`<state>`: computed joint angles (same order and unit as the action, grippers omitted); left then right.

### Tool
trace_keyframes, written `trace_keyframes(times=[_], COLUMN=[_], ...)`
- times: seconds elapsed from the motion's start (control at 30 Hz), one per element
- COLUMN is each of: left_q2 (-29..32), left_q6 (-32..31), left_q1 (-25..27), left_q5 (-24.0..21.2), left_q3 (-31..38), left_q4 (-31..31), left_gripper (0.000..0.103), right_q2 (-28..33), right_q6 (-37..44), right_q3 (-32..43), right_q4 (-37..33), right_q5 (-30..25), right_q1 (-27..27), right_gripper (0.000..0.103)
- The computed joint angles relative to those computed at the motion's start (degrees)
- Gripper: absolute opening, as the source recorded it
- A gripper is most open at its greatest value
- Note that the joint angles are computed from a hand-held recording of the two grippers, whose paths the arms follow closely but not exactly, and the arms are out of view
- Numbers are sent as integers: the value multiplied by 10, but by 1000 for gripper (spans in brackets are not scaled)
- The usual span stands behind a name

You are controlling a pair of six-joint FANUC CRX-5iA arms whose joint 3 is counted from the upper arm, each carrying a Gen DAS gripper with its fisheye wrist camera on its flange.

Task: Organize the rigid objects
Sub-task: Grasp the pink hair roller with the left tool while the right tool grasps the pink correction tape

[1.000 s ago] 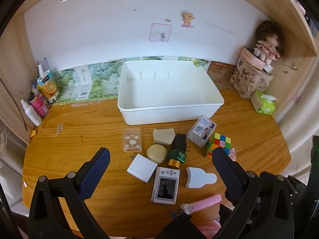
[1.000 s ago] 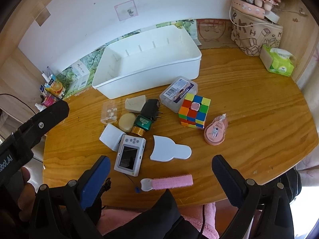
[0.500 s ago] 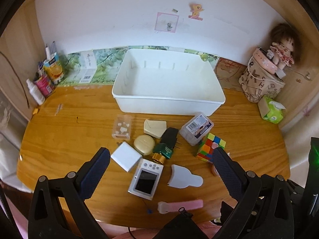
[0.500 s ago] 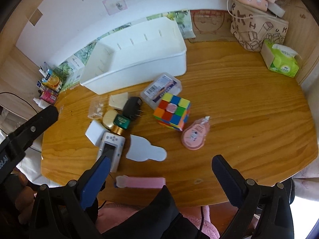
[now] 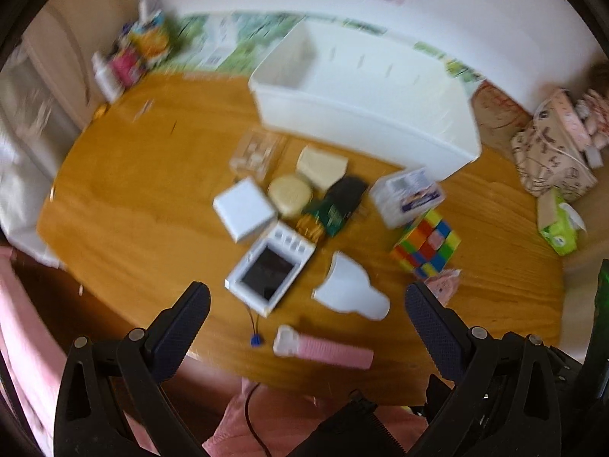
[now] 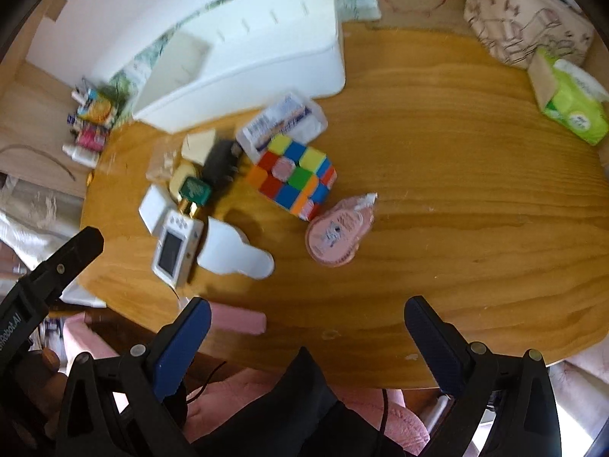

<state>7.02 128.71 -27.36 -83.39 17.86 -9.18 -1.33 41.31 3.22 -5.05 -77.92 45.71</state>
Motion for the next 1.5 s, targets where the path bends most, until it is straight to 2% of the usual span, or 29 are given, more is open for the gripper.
trace_keyframes(times=[0.2,0.43,0.77,0.9,1.0,1.2,1.4,1.47,1.5], left_q2=[12,13,0,4,7,11,8,9,-1], left_q6=[82,141,193,202,201,205,206,205,200], left_q1=[-2,14,71,79,89,101,114,116,117], left_q5=[-29,-25,21,30,40,57,70,75,87], left_q3=[-17,-62,-175,-192,-205,-230,-254,-261,-284], left_q4=[22,79,218,246,261,291,309,316,318], left_gripper=[102,102,98,96,93,84,68,59,57], right_q2=[29,63,128,148,164,189,209,214,217], right_q6=[96,166,200,202,209,227,241,245,247], right_q3=[20,40,85,99,111,139,164,170,173], right_q4=[-46,-70,-111,-123,-130,-123,-104,-96,-91], right_q5=[-31,-61,-107,-118,-123,-135,-143,-144,-145], right_q1=[-27,-51,-96,-115,-126,-135,-133,-131,-129], right_gripper=[102,102,93,92,85,83,82,82,82])
